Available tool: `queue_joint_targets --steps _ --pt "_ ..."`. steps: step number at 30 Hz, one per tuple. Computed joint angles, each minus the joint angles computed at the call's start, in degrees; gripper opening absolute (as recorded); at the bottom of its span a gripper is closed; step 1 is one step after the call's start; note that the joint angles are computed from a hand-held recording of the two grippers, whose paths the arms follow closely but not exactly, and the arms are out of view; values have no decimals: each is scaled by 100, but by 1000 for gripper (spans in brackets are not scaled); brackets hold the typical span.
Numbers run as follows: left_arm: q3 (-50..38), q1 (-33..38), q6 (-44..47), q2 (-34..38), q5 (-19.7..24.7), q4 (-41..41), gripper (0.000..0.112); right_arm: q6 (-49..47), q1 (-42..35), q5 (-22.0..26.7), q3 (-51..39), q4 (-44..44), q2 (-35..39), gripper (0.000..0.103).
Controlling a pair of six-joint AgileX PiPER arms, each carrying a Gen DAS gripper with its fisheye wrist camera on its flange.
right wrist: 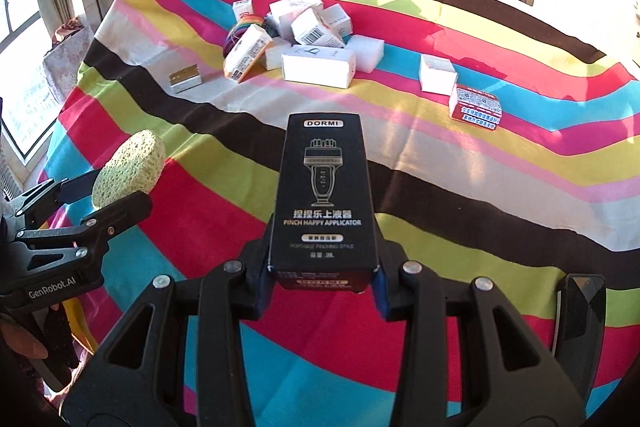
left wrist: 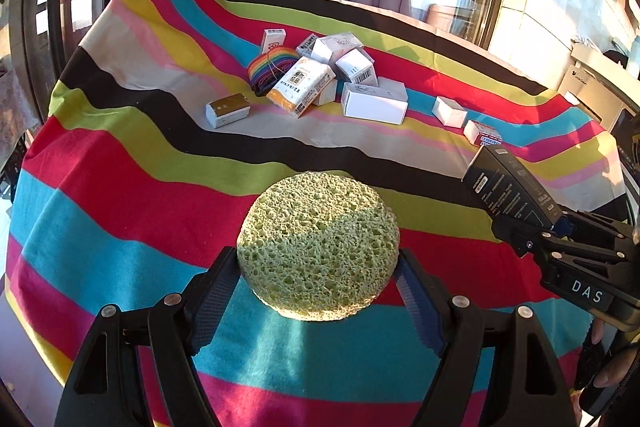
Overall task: Organize objects
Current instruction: 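Carry sponge and DORMI box to the white cardboard box and release both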
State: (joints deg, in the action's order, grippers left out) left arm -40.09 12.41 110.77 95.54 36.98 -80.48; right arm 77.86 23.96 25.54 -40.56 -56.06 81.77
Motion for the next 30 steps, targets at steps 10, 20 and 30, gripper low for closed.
queue_joint_targets --steps 10,20,30 --pt "121 1291 227 -139 818 549 79 206 829 200 -112 70 15 43" --pt "-236 2611 209 -1 1594 1060 79 -130 2082 711 -816 312 508 43" --pt "-919 4034 134 658 1742 1687 79 -1668 3079 850 -2049 1092 1551 43"
